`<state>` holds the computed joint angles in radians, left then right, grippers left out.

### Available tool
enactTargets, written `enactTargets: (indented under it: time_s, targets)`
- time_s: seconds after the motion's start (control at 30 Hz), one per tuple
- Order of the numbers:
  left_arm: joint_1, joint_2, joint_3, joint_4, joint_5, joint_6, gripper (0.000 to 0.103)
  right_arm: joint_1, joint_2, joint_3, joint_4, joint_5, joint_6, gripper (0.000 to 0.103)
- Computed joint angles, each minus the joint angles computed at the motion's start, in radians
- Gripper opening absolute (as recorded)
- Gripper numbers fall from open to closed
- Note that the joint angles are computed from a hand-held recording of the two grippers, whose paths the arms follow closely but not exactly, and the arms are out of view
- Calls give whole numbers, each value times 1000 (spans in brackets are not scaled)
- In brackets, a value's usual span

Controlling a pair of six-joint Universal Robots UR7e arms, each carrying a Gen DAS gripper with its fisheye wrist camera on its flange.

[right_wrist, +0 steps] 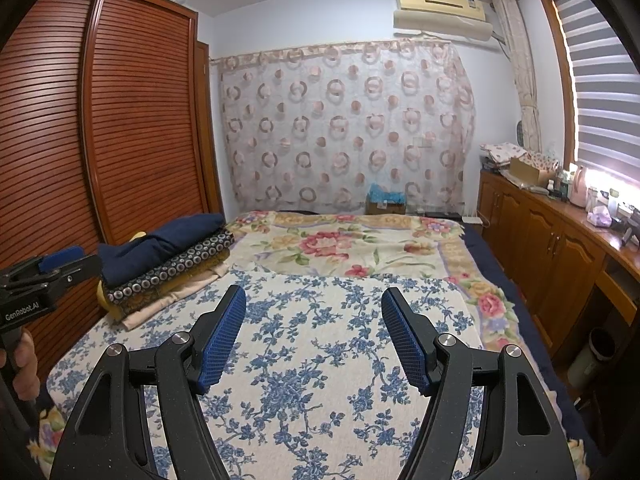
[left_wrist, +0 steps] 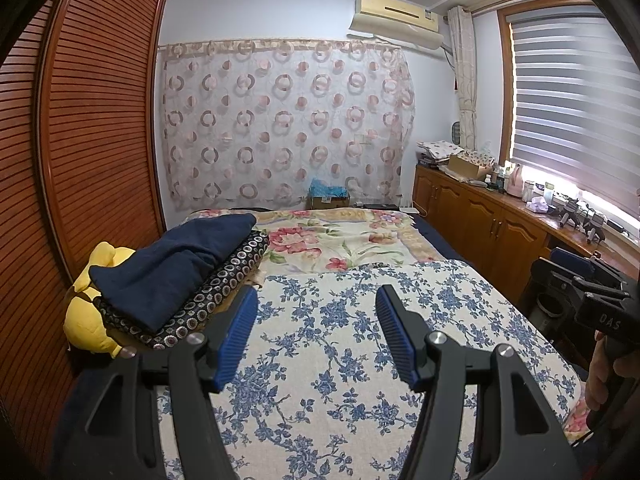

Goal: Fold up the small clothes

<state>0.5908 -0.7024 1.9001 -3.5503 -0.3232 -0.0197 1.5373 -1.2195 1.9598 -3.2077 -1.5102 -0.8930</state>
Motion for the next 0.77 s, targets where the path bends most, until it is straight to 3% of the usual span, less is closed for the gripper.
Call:
enactTargets:
  time_s: [0.77]
  targets:
    - [-1,-2,0,-2,0,4,61,-4,3,2,-5,4,-2,72]
